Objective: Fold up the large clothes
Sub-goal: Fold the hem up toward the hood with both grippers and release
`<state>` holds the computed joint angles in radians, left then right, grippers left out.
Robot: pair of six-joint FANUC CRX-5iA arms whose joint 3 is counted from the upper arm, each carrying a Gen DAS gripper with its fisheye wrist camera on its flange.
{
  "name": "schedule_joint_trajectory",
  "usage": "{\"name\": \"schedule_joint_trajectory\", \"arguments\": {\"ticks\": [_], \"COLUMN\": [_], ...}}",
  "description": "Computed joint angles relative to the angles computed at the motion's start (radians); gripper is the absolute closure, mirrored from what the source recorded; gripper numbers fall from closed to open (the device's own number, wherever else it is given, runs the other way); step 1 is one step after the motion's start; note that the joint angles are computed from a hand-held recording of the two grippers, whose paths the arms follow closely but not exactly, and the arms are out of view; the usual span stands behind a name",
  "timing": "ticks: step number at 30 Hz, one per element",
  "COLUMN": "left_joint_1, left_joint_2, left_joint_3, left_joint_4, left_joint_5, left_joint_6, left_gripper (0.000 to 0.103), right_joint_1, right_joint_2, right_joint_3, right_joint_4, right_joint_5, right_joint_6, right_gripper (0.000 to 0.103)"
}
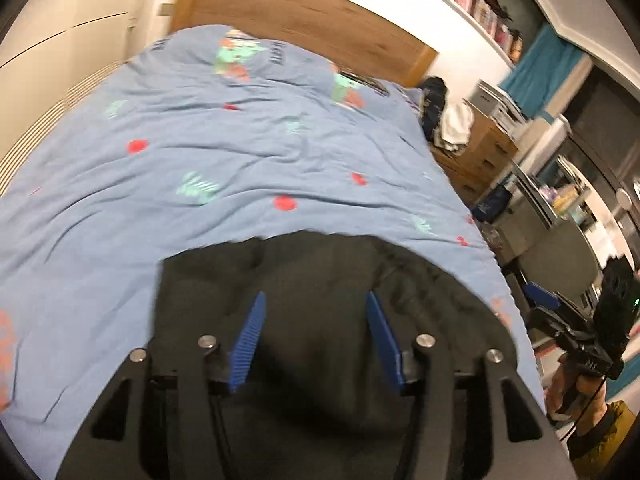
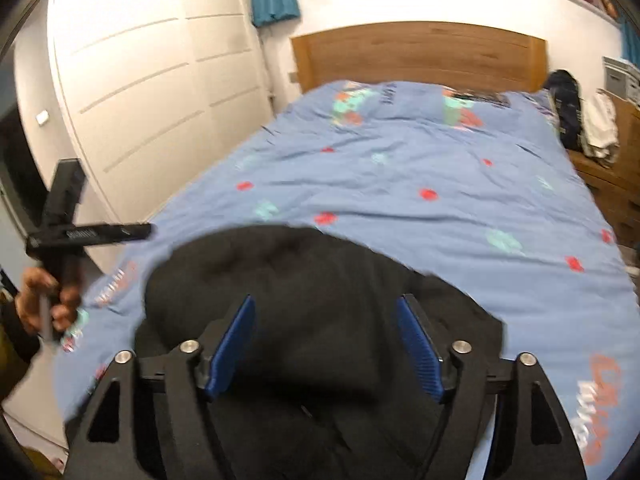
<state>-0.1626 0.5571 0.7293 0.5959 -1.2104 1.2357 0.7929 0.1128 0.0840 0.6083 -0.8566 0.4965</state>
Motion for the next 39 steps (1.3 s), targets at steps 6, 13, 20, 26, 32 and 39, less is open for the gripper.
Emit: {"name": "schedule_joint_trajectory", "arguments": {"ticks": [6, 13, 20, 26, 32, 39], "left_joint_1": [-0.1, -0.114, -0.121, -0.116, -0.123, -0.108], "left_joint_2": [0.101, -0.062, -0.165, -0.233, -0.25, -0.305], "left_joint_3": [0.146, -0.293, -0.487, -0.538, -0.59, -0.696], "left_joint_4": [-0.077, -0.134, -0.128, -0.144, -0.15, -0.078], "left_joint_5": [-0.029, 0.155, 0.276, 0.289, 0.332, 0.413], "left_joint_6": [0.011, -0.089, -0.155, -0.173, -0.181, -0.27], "left_gripper": [0.051, 0.049, 0.048, 0.045, 0.043, 0.04], "right_joint_1": [-0.039, 0.007, 0.063, 0.076, 0.068, 0.086], "right_joint_2": [0.159, 0.166, 0.08, 0.073, 0.053, 0.024], "right_joint_3": [0.242, 0.128, -0.094, -0.047, -0.115, -0.209], "right_joint_4": [-0.234, -0.289, -0.19, -0.195, -0.184, -0.048], "right_joint_5": [-0.049, -0.122, 0.0, -0.071, -0.011, 0.066], "right_joint_6": [0.218, 0.271, 0.131, 0.158, 0.112, -0.035], "right_gripper": [0.029, 0.028, 0.028, 0.028, 0.026, 0.025]}}
